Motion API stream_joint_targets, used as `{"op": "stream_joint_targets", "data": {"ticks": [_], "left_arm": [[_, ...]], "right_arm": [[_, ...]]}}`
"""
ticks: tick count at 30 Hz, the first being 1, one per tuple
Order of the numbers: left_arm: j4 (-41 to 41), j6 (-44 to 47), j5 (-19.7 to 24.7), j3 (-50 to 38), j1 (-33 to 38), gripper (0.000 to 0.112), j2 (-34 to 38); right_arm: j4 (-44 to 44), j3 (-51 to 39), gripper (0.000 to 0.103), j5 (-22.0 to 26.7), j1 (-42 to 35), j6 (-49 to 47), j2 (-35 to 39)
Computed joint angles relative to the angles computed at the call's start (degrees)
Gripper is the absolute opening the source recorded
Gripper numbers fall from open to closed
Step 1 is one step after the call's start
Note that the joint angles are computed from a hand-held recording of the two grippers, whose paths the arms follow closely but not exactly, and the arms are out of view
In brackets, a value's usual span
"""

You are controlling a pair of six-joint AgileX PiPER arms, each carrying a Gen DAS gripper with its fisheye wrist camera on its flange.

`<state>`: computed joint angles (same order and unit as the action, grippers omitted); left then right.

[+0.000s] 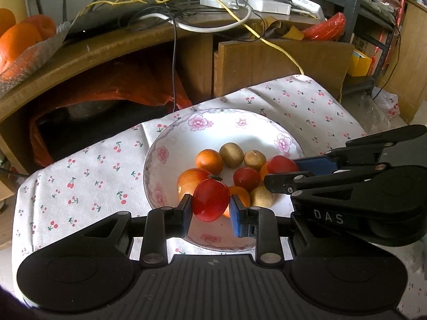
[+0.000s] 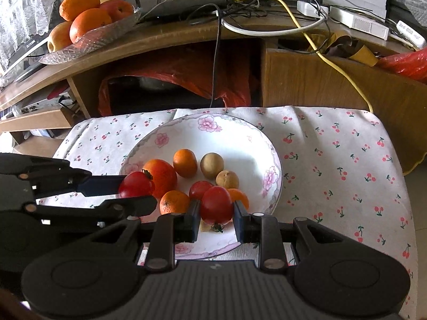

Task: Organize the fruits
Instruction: 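Lower both tomatoes into the white bowl and open both tools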

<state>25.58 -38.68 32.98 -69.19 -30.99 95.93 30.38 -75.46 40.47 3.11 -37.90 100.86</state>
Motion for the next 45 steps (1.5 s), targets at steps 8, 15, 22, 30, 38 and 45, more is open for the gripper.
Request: {"op": "stream_joint_targets", "data": {"ticks": [8,15,22,30,38,45], "left_arm": [[1.3,-1.38,-0.19,-0.69,0.26,0.036,0.92],[2.1,-2.14,-0.51,-1.31,0.73,0.036,1.76],[2.69,-2.85,-0.64,-1.62,1.07,0.037,2.27],[3.59,-3.89,-0.55,-1.85,1.31,0.041,2.8],[4.72,-5.36,-0.11,-1.93,1.42,0.049,2.92],[5.1,-5.85,-0.07,-1.84,1.37,0.051,2.67]], "right_arm": [[0.19,-0.03,0.026,-2.24,0.62,-0.65,0.51],[0.57,-0.31,0.026,-3.96,1.1,-1.39,1.26],[1.22,-0.55,0.027,-5.25,1.5,-2.27,1.96],[1.68,0.03,0.027,-7.14,1.9,-3.11,2.15],[2.29,0.04,0.027,-7.64,1.78,-3.31,2.39],[2.49,-0.56,0.027,-6.6,1.41,-2.68,2.58]]}}
